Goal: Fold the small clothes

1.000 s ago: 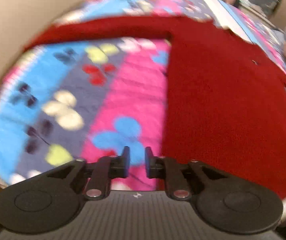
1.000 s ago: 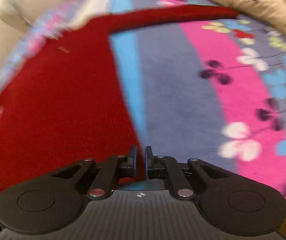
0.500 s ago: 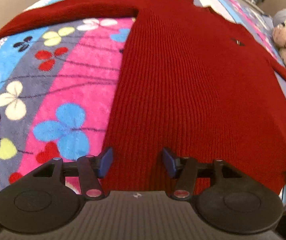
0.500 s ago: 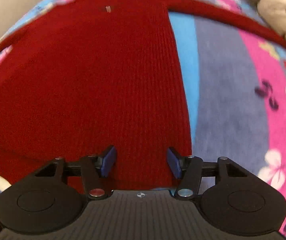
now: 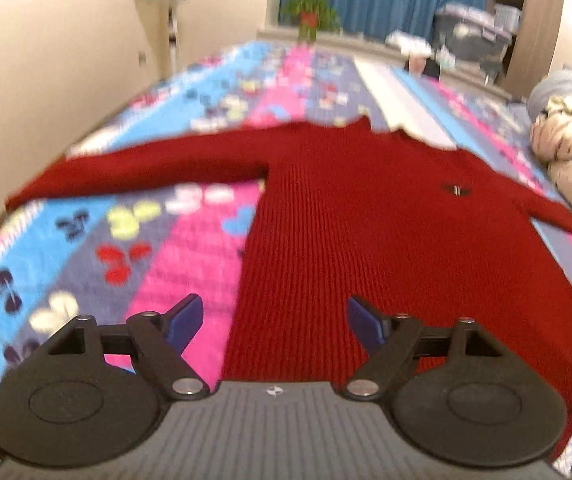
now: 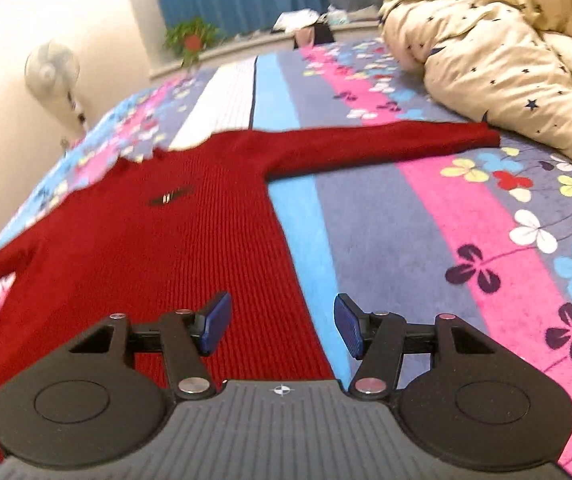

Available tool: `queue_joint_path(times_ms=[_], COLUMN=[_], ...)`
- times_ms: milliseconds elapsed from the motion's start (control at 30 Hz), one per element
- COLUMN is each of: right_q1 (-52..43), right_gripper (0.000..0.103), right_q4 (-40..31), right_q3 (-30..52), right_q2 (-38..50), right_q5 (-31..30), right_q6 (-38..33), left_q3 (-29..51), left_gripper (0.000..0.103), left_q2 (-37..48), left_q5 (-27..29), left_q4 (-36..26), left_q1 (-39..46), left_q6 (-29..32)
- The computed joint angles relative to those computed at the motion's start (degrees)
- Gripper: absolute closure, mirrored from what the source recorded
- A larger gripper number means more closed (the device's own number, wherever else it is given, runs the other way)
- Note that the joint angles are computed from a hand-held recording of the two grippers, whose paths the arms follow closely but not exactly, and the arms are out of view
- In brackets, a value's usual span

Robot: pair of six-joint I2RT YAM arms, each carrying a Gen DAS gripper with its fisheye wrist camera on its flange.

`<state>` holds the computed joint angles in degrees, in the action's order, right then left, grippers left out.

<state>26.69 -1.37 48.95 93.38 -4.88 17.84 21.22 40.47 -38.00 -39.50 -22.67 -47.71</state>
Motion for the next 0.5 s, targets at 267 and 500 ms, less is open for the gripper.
queue_joint_path(times_ms=[267,500], right_q1=[-0.19,2.53], right_gripper=[0.045,0.047], right_q4=[7.93,8.25], right_q3=[-2.33,2.75], right_q2=[-3.84,-1.52], right_q5=[5.19,6.11], right_q6=[1.88,-6.58], left_q3=[5.64,8.44], left_gripper=[0.019,0.019], left_q2=[-1.11,14.73], left_q5=[11.91,26.35], left_q4=[9.95,30.54], left_q1=[18.44,37.34], left_q6=[19.34,38.01])
